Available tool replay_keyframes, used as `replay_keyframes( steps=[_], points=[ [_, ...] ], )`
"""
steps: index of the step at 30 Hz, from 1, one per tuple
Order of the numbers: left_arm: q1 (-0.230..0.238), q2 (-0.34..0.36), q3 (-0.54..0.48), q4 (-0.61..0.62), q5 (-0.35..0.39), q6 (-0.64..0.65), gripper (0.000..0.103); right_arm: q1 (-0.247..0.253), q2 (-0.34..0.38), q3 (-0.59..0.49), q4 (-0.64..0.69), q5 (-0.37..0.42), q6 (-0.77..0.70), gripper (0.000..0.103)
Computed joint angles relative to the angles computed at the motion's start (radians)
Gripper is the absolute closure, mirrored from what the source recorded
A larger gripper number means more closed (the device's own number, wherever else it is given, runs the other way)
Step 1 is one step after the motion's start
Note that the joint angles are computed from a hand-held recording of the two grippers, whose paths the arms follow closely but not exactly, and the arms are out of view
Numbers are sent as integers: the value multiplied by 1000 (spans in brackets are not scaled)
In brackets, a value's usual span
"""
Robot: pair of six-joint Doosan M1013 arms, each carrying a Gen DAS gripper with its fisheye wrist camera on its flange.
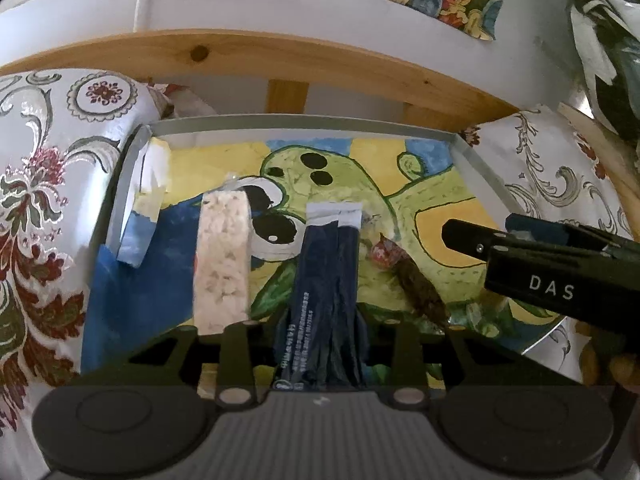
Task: Organize snacks
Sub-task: 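Lower the navy packet into the tray with the left tool while the right releases the cookie bag, then withdraw both tools from the tray back toward the snack pile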
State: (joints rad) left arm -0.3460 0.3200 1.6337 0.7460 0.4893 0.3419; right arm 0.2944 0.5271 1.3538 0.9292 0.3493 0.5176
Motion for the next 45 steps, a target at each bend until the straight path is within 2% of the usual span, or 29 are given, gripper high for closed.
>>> replay_keyframes(
  steps=[4,11,14,20,25,33,40,45],
  points=[
    [-8,-6,8,36,-1,-44,58,-4,-6,7,37,-4,-31,19],
    [-31,-32,30,175,15,-202,32,-17,-35,37,187,-23,-172,10],
    [-46,-49,44,266,35,-305,21,-26,-57,61,293,-34,-271,5],
    [-81,-91,72,409,92,-461,6,-44,-113,118,492,-29,-472,2],
    [-111,-125,97,485,140,-546,1,-60,-162,170,615,-6,-592,1],
    [-171,-174,135,594,220,-652,0,-83,-238,257,761,38,-738,1],
    [-228,-212,170,632,286,-673,0,-100,-304,331,834,72,-832,1],
    [-261,-240,202,623,309,-674,0,-114,-352,387,819,108,-824,1]
  ],
)
